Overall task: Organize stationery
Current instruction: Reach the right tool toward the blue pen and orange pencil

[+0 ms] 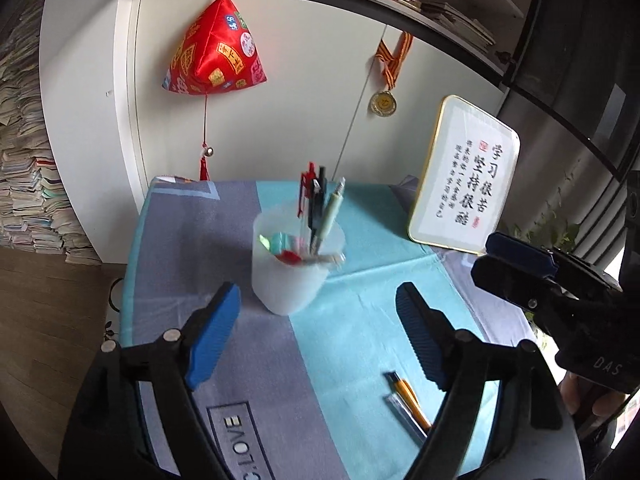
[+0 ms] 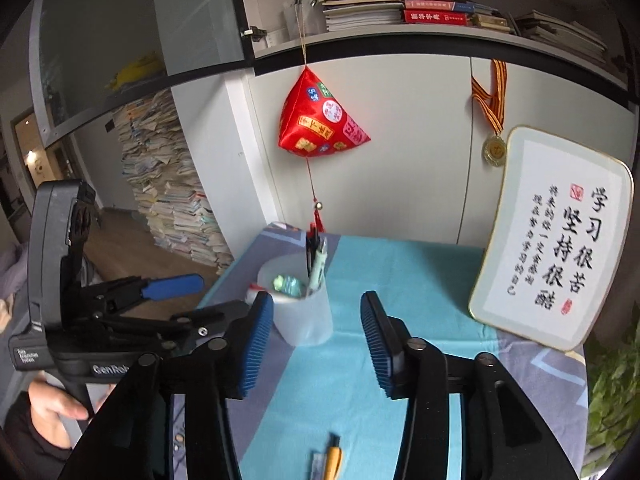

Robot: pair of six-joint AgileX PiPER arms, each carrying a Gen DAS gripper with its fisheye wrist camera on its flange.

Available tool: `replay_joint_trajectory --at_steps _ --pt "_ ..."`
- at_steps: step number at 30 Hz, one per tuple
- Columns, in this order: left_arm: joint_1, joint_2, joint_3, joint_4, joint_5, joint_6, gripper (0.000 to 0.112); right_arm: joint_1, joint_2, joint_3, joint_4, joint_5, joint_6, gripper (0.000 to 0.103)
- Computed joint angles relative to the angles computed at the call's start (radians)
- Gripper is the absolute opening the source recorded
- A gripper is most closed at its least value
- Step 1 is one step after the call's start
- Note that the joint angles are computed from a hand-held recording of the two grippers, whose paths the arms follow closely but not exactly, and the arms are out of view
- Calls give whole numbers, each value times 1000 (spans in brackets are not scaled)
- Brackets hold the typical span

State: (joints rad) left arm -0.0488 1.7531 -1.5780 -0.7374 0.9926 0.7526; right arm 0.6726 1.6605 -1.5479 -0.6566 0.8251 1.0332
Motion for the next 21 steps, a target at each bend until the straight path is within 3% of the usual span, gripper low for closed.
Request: replay_joint_trajectory --at_steps 4,7,10,13,17,21 --pt "-15 -102 181 7 -50 55 80 84 -102 180 -16 61 81 48" --pt "-36 -142 282 26 -67 75 80 131 -143 300 23 62 130 48" --pt "-62 -181 374 43 -104 78 80 159 -168 412 58 17 196 48" --pt "-93 -228 468 68 -166 81 80 163 -195 518 95 -88 250 48" --pt "-104 -258 543 73 -178 88 79 184 -207 592 92 -137 331 48" --pt "-118 -272 592 95 -202 76 79 218 -180 587 88 -96 350 48"
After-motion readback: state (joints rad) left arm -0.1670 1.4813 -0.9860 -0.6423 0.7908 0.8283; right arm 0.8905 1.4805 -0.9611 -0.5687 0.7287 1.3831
